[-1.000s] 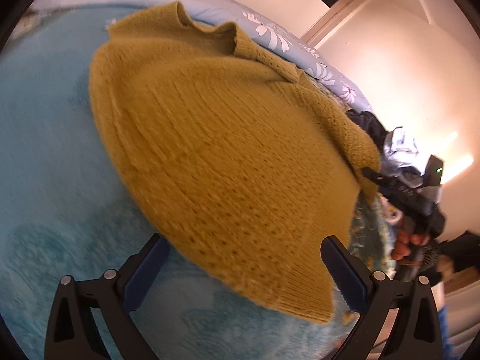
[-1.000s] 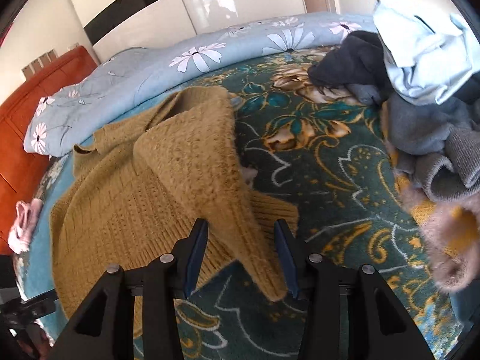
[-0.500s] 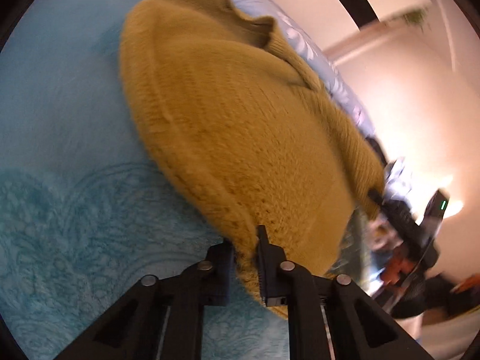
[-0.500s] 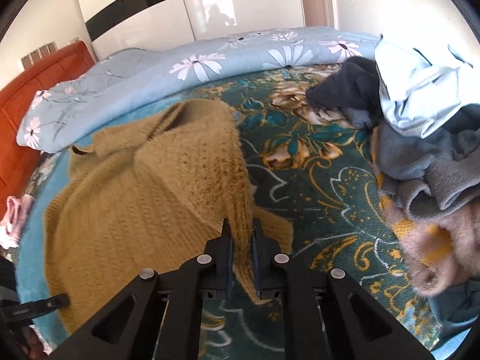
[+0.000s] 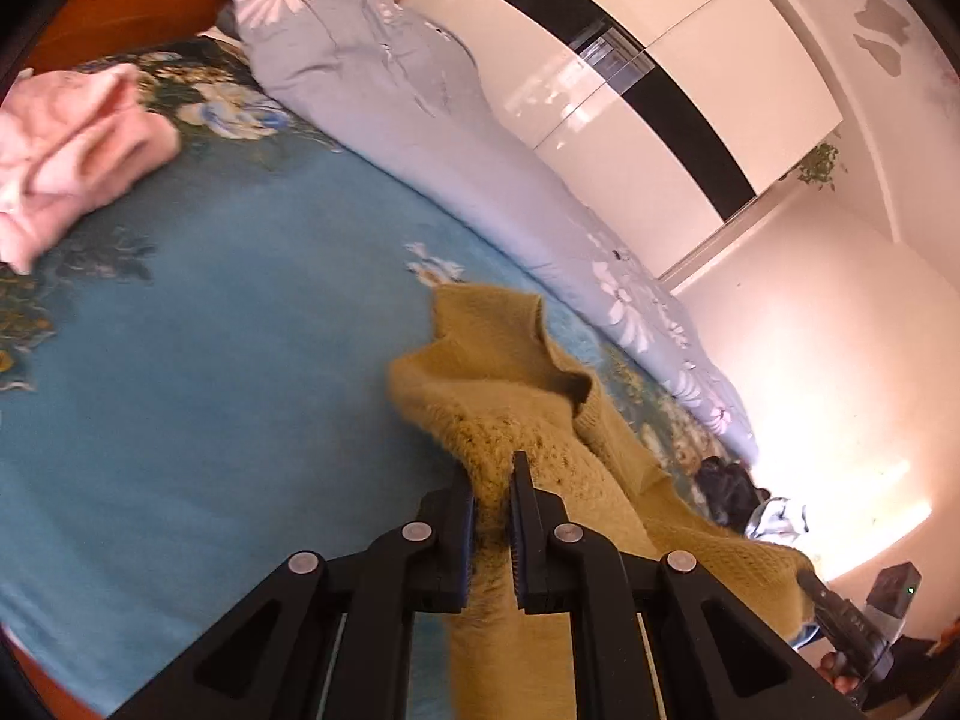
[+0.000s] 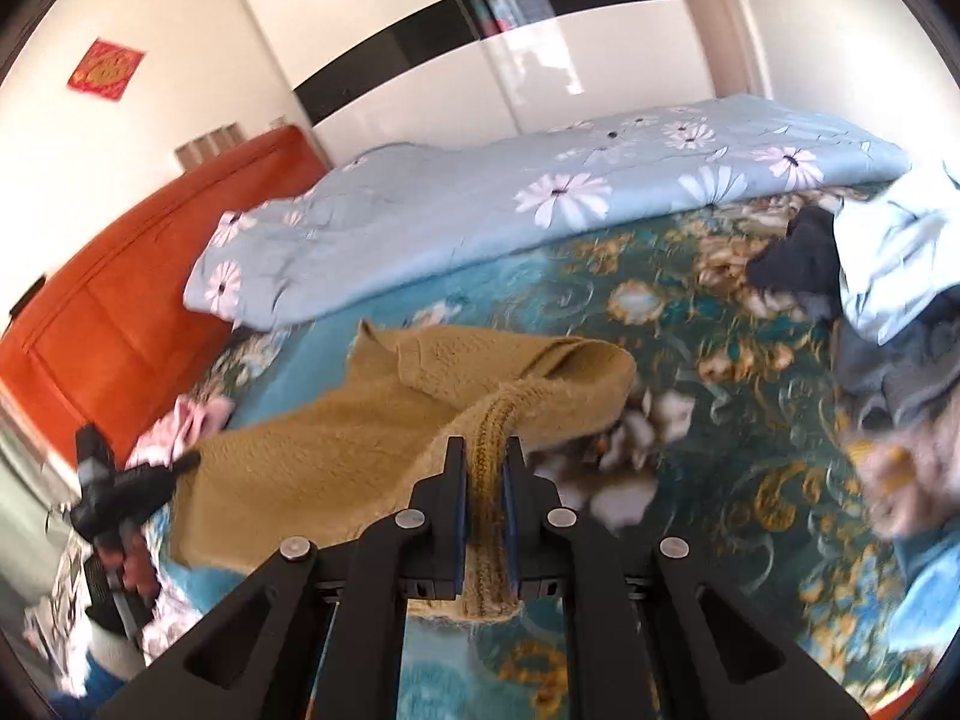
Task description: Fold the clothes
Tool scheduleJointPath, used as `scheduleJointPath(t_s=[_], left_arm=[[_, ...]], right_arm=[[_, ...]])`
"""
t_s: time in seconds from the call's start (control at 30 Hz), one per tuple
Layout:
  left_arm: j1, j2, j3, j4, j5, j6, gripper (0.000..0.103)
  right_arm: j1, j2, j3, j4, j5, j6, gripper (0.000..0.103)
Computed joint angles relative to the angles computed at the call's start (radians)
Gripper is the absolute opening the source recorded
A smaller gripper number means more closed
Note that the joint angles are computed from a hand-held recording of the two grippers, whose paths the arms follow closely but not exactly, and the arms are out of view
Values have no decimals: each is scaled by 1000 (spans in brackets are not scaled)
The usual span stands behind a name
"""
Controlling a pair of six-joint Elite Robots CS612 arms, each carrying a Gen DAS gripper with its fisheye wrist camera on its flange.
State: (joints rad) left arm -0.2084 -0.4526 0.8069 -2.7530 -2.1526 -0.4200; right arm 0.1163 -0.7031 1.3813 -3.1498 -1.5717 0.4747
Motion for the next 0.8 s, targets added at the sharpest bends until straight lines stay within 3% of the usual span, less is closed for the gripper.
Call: scheduleJointPath(t_s=[0.13, 0.23, 0.3, 0.4, 0.5, 0.57, 0.67, 0.8], left_arm=[[5, -17, 65, 99, 25, 77, 10], [3, -11, 92, 156, 39, 85, 10], [3, -17, 122, 148, 43, 96, 11], [14, -6, 115, 129, -7, 121, 14], [20, -20, 126, 124, -11, 210, 17], [19, -36, 135, 114, 72, 266, 22], [15, -27, 86, 139, 152, 327, 27], [5, 71, -140, 233, 194, 398, 40]], right_arm=[[12, 8, 29, 122, 1, 8, 10], [5, 24, 32, 189, 27, 54, 10], [5, 26, 35, 204, 12, 63, 10], [2, 21, 45, 217, 14, 74, 11], [9, 2, 50, 291, -50, 59, 20], [15, -11, 62, 307, -136, 65, 23], [21, -6, 41, 324, -229, 59, 26], [22, 67, -123, 404, -206, -67, 30]])
